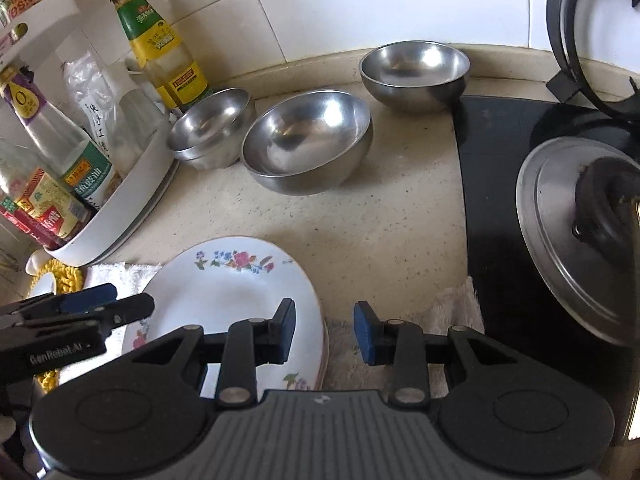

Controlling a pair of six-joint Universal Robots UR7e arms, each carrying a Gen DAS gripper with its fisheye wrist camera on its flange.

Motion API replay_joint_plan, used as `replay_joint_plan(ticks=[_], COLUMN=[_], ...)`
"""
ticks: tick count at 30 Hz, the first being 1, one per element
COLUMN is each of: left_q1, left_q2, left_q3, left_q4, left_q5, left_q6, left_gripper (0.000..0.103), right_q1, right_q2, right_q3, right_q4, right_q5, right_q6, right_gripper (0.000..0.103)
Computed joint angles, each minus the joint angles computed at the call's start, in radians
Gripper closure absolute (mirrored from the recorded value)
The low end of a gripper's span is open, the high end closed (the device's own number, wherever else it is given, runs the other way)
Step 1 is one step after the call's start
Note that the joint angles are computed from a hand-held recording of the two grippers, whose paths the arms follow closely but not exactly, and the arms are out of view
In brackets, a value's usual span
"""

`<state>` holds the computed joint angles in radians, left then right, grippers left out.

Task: Organize plates and bowls

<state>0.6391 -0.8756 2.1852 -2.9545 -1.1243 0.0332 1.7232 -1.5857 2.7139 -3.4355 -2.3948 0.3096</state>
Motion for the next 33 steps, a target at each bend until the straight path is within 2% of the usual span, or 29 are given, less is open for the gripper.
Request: replay_joint_plan(ticks=[7, 9, 14, 19, 33], left_q1=[-0.016, -0.020, -0.023, -0.015, 0.043], left_q2=[-0.036, -0.054, -0.100, -0.172, -0.359], left_q3=[0.021, 0.034, 0.061, 0.100, 0.163], left_q4=[0.007, 0.002, -0.004, 0.011, 0.115], left_q5=[0.041, 0.050, 0.103, 0.176, 0.337], left_q6=[-0.003, -0.006, -0.038, -0.098, -0.194], left_gripper=[0.033, 0.030, 0.029, 0.029, 0.028], right_q1=[0.077, 0.097, 0.114, 0.113, 0.168], right_q2=[0.048, 0.064, 0.119, 0.181, 0.383], right_q3=[-0.007, -0.017, -0.057, -0.126, -0.348], right_q4=[-0.054, -0.056, -0.059, -0.013, 0.149], right_q5=[-0.019, -0.020, 0.032, 0.091, 0.202], right_q6=[-0.015, -0.025, -0.074, -0.146, -0.238], right_gripper=[0.050, 0.050, 0.050, 0.050, 0.050])
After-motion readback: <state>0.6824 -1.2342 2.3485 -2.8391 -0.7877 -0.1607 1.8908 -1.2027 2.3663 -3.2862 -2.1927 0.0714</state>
